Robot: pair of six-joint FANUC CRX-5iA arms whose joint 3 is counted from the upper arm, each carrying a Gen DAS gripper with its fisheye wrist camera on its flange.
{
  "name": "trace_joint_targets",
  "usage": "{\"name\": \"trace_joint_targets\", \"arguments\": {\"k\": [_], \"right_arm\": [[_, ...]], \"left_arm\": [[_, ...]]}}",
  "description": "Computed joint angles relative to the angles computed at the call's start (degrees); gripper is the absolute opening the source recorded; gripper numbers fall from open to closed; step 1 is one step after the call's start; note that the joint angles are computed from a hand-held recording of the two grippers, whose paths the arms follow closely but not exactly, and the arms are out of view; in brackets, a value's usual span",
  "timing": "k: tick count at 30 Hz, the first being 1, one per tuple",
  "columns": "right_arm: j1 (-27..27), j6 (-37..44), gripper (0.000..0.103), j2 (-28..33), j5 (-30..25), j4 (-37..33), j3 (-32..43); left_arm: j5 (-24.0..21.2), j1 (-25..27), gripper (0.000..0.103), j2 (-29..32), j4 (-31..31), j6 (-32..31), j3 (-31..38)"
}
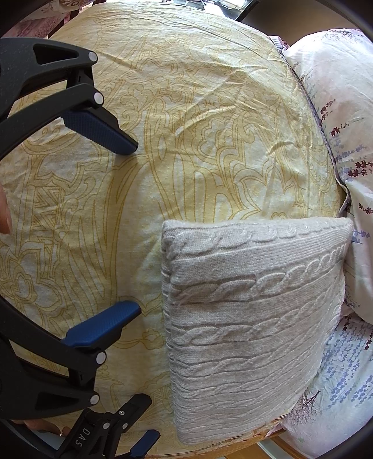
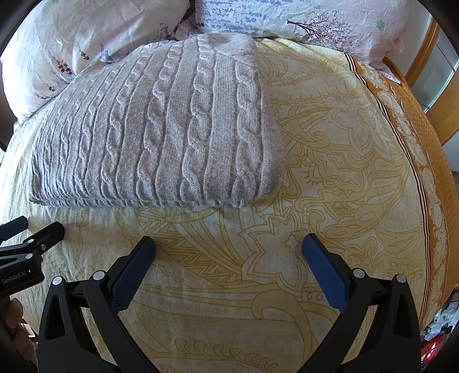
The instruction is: Fold small clothes
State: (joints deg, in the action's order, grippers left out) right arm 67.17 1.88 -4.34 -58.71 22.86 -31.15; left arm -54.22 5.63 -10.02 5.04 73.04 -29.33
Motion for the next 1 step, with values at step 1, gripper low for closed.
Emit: {"name": "trace_joint_targets", "arguments": {"k": [1], "right_arm": [[0.0, 0.0, 0.102, 0.0, 0.0, 0.0, 0.0]], "left_arm": [[0.0, -0.1, 0.101, 0.4, 0.0, 0.1, 0.4]]}}
